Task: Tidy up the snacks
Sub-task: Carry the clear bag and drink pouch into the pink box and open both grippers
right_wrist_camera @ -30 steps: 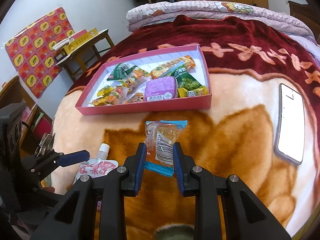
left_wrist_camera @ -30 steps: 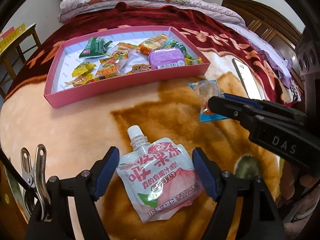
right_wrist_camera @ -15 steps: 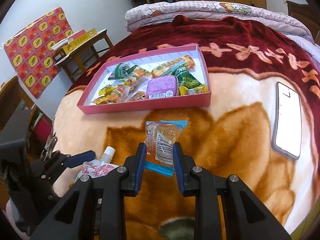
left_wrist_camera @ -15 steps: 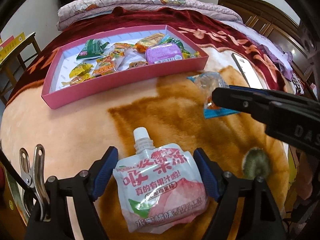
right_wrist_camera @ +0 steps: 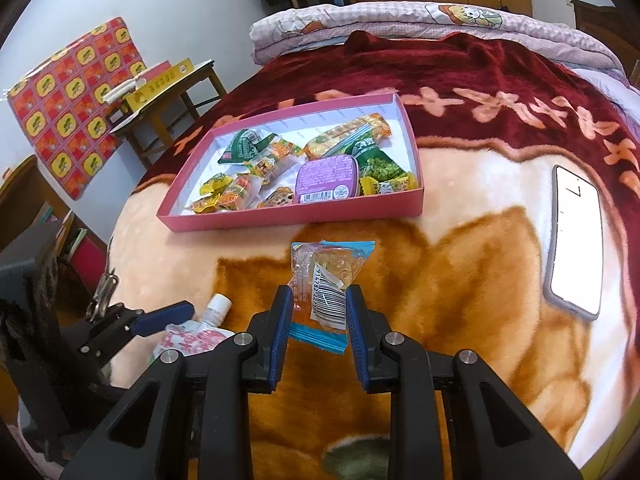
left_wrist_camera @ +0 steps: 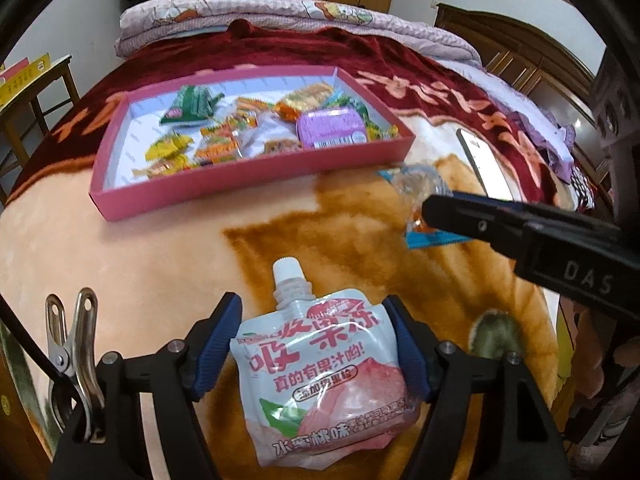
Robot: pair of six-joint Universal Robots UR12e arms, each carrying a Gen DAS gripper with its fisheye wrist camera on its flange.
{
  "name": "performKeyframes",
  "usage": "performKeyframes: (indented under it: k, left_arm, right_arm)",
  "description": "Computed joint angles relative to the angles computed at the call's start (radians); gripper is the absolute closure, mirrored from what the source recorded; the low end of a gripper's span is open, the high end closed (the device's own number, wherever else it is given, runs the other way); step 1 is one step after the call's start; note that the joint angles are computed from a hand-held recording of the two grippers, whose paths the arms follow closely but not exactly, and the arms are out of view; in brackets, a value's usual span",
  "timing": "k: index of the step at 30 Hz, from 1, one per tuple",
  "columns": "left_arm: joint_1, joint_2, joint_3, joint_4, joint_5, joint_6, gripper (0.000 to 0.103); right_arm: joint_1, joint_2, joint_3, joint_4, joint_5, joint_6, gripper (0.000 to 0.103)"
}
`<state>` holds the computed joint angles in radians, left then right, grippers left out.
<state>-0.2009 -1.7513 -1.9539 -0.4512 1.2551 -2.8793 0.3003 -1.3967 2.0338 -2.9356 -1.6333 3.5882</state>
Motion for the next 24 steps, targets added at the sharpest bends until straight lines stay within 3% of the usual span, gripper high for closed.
performKeyframes:
  k: [12,24]
  left_arm:
    - [0.013,-0.004,0.041,0.073,0.013,-0.053,0.028]
    - [0.012,-0.059,0.127,0.078,-0.005,-0.078,0.027]
  right_arm:
    - [-0.018,0.001,-0.007,-0.016,0.008,-0.016,0.075]
    - [-0.024,0.03,-0.068,0.002,-0.014,-0.079,0.075]
